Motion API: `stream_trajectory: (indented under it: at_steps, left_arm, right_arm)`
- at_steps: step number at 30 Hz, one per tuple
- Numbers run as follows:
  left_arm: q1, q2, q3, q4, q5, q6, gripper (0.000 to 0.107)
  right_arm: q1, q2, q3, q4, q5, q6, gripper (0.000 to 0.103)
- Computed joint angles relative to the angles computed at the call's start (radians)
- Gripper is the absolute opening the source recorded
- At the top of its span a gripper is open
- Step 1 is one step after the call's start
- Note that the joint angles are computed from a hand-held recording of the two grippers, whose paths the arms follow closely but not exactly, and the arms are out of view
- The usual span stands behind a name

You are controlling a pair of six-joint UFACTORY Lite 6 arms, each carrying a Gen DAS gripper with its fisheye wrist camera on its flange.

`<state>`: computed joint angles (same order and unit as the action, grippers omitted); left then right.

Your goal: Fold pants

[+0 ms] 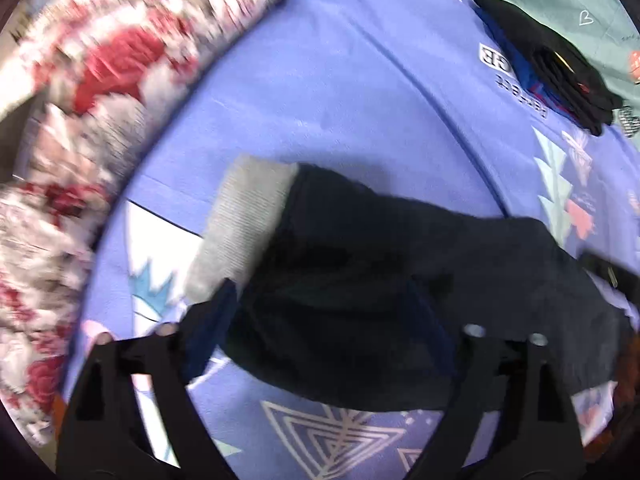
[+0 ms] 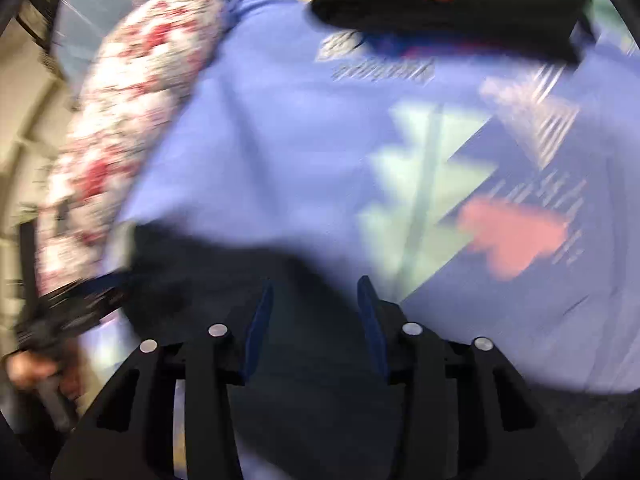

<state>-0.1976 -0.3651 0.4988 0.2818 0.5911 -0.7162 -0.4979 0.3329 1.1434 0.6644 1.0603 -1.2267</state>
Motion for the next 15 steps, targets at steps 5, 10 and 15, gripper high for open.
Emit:
stream_trajectory:
  at_steps: [5,10,15]
  left_arm:
    - [-0.099,0.181,0.046,0.261,0.049,-0.228,0.091]
    - [-0.032,0.11,0.04,0.167,0.07,-0.18,0.09]
    - [-0.103,0.001,0.029,0.088,0.028,-0.087,0.091]
  right_arm:
    - [-0.091,0.035,-0.074,-0.089,-0.05,-0.043,0.039]
    - [-0.379,0.046,0.038,-0.011,-0.205,-0.205,0.036]
    - [-0.589,0.361,0.489,-0.201,0.2,-0.043,0.039]
